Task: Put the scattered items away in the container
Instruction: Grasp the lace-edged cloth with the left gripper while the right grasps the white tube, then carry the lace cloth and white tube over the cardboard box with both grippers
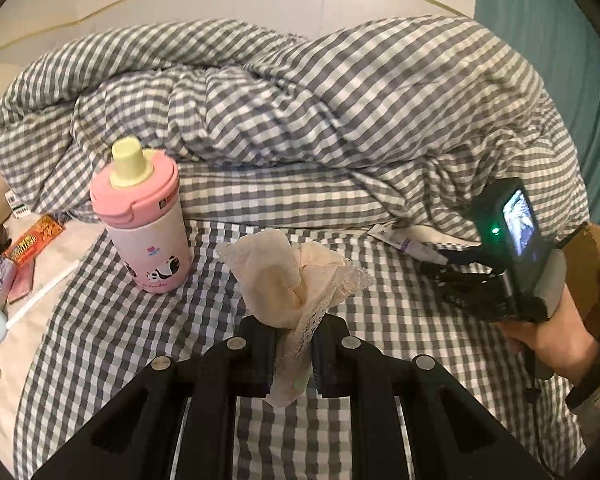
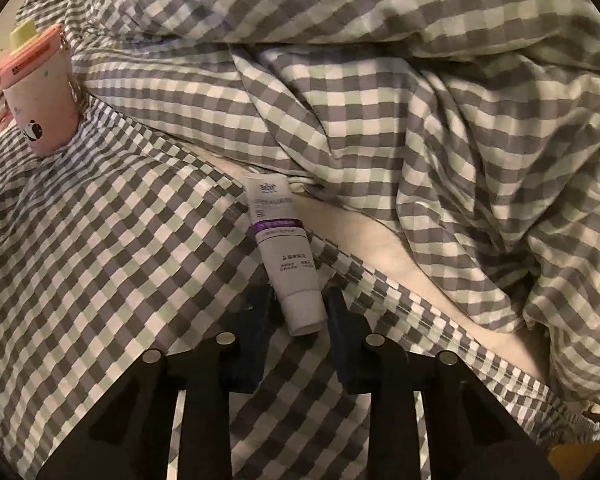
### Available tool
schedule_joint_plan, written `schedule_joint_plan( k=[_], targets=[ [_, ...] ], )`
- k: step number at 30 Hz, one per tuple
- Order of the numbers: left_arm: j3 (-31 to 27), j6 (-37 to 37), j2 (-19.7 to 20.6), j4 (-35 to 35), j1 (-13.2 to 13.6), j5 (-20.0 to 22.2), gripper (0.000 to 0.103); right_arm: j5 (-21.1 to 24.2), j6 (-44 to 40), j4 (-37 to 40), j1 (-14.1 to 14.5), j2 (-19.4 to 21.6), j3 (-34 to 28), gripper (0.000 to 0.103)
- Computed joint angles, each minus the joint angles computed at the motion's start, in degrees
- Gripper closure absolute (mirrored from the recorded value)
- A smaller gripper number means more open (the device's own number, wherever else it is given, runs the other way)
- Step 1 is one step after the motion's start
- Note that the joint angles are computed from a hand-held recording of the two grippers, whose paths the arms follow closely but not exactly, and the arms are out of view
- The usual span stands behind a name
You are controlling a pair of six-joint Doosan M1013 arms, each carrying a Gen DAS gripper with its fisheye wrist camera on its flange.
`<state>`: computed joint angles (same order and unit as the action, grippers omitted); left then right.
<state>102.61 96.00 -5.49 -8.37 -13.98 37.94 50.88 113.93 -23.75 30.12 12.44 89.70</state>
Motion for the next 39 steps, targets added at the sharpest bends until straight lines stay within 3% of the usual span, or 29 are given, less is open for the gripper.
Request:
schedule_joint_plan(
  k=[11,20,32,39],
  targets=[
    [0.3,-3.0,-3.5,1.5,-1.3,1.4,0.089,-3.4,4.1,1.0,0.3,-6.6,4.4,0.082],
    [1.2,-6.7,-7.3,4.3,-3.4,2.6,0.089,-4.8,10.4,-1.8,3.4,-12.2,7.8,0.082],
    [3.4,-12.0,-13.2,9.9,-7.9,3.7,0.089,0.1,23.3,-7.9,11.2,-22.2,11.5,0.082],
    [4.1,-15.9,-16.1,12.3,-11.0,4.5,0.089,5.8,32.2,-14.9,18.3,-26.8,12.8,0.082]
  ],
)
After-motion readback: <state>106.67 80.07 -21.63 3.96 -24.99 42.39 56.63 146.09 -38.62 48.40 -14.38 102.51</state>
